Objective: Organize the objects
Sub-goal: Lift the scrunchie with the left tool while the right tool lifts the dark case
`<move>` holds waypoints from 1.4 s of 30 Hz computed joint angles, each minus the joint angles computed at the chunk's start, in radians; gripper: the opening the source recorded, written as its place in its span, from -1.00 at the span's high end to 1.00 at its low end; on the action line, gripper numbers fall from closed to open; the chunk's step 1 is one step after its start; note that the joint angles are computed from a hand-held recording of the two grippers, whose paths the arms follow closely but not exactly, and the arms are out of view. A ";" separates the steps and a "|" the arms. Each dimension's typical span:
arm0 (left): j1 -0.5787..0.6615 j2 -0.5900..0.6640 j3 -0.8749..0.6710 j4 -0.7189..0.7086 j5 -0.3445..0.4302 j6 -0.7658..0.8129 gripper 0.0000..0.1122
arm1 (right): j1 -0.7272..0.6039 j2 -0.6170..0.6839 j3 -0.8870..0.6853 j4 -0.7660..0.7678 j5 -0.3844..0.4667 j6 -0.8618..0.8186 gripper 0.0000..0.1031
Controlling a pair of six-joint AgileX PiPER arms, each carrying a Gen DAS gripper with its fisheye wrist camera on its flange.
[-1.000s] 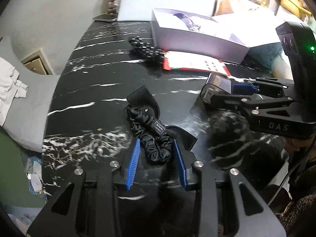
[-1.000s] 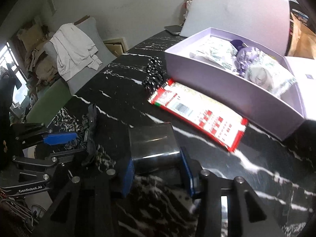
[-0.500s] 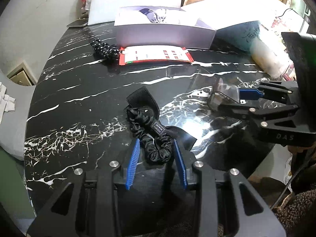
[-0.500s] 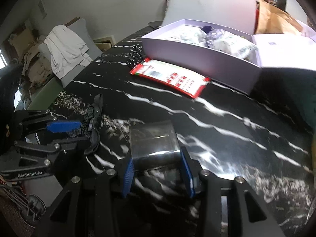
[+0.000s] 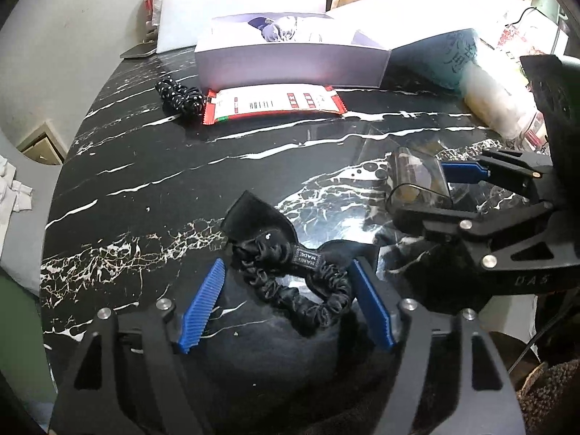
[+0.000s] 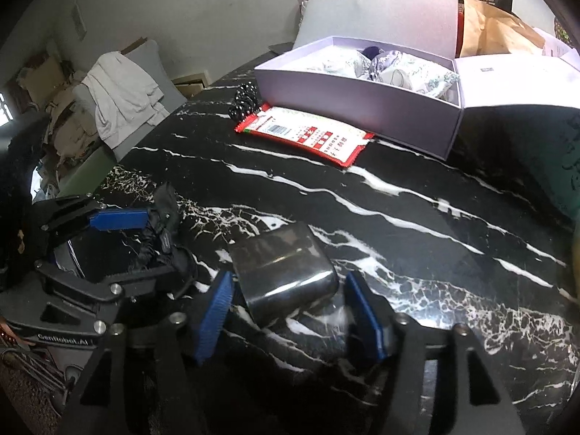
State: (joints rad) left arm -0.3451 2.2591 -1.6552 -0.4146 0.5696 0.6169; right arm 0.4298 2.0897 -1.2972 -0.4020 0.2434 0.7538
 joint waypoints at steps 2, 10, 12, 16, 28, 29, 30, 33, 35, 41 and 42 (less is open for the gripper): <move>0.000 0.001 0.002 -0.009 -0.007 0.009 -0.27 | 0.006 0.003 0.000 -0.081 -0.001 0.076 -0.28; 0.011 -0.017 0.042 -0.122 -0.016 0.165 0.36 | 0.025 0.013 0.006 -0.329 0.002 0.329 -0.28; 0.011 -0.016 0.034 -0.144 0.015 0.194 0.62 | 0.035 0.017 0.004 -0.383 0.015 0.385 -0.24; 0.008 -0.018 0.039 -0.149 0.005 0.197 0.70 | 0.039 0.016 -0.004 -0.387 0.033 0.391 0.06; 0.015 -0.048 0.035 -0.150 0.032 0.204 0.72 | 0.022 -0.025 0.047 -0.312 -0.034 0.335 0.17; 0.018 -0.050 0.029 -0.156 0.045 0.207 0.72 | 0.023 -0.031 0.052 -0.324 -0.037 0.346 0.17; 0.019 -0.053 0.028 -0.158 0.051 0.208 0.72 | 0.024 -0.039 0.059 -0.348 -0.042 0.370 0.17; 0.018 -0.066 0.031 -0.147 0.047 0.202 0.72 | 0.028 -0.054 0.066 -0.392 -0.039 0.408 0.17; 0.018 -0.071 0.028 -0.137 0.046 0.192 0.72 | 0.029 -0.061 0.070 -0.392 -0.037 0.406 0.17; 0.019 -0.090 0.031 -0.127 0.047 0.185 0.72 | 0.033 -0.089 0.090 -0.446 -0.045 0.455 0.17; 0.018 -0.094 0.032 -0.124 0.046 0.185 0.72 | 0.033 -0.096 0.093 -0.455 -0.043 0.462 0.17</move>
